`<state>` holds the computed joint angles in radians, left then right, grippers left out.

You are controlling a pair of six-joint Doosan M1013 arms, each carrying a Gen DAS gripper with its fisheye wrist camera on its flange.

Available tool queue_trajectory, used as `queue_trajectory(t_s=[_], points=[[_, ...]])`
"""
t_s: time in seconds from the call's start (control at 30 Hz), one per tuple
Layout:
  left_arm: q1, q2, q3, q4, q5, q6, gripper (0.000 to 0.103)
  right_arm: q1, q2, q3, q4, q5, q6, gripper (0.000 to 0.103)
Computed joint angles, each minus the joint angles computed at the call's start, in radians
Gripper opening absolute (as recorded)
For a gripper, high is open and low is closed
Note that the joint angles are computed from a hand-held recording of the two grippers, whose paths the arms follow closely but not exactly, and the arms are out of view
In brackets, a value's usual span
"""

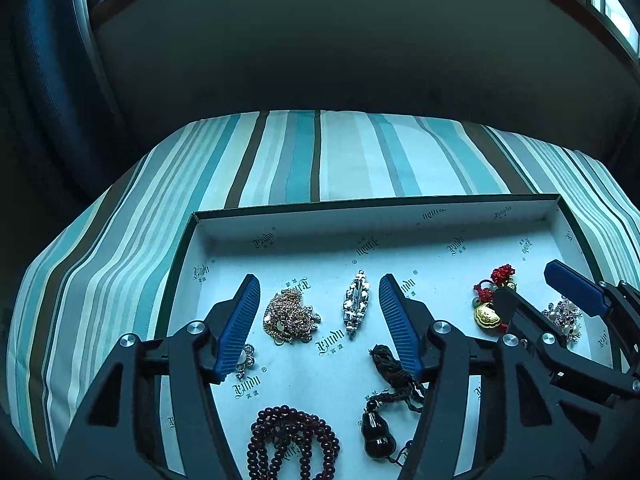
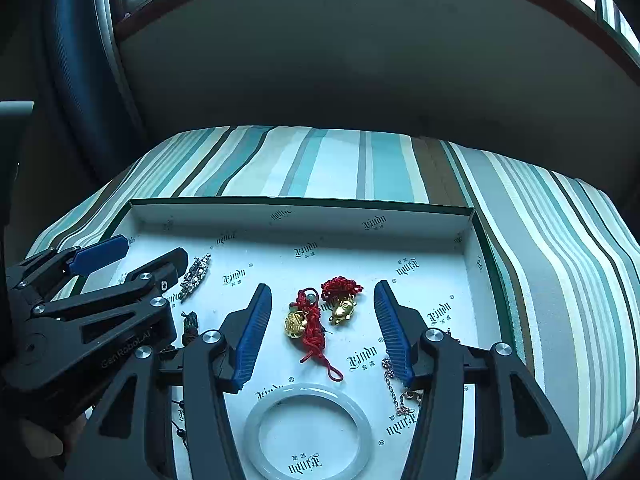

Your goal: Organize jewelry

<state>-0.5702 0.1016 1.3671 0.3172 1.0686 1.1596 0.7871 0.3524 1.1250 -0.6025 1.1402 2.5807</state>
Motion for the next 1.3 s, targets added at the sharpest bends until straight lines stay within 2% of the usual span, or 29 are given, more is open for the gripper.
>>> queue_trajectory(t_s=[0.23,0.5,0.73,0.83,0.93,1.3], points=[[-0.011,-0.049,0.030,0.024,-0.021,-0.038,0.073,0.037,-0.026,0.013,-0.085,0.028,0.047,0.064],[-0.046,-0.147,0.104,0.073,-0.041,-0.112,0.081,0.111,-0.064,0.048,-0.155,0.087,0.107,0.069],[-0.095,-0.244,0.178,0.117,-0.034,-0.183,0.087,0.179,-0.093,0.080,-0.174,0.125,0.133,0.073],[-0.137,-0.271,0.194,0.193,0.007,-0.221,0.092,0.202,-0.101,0.084,-0.189,0.140,0.143,0.073],[-0.167,-0.299,0.208,0.241,0.024,-0.252,0.093,0.223,-0.110,0.087,-0.208,0.153,0.153,0.073],[-0.212,-0.366,0.222,0.295,0.043,-0.302,0.094,0.288,-0.134,0.091,-0.304,0.205,0.197,0.074]])
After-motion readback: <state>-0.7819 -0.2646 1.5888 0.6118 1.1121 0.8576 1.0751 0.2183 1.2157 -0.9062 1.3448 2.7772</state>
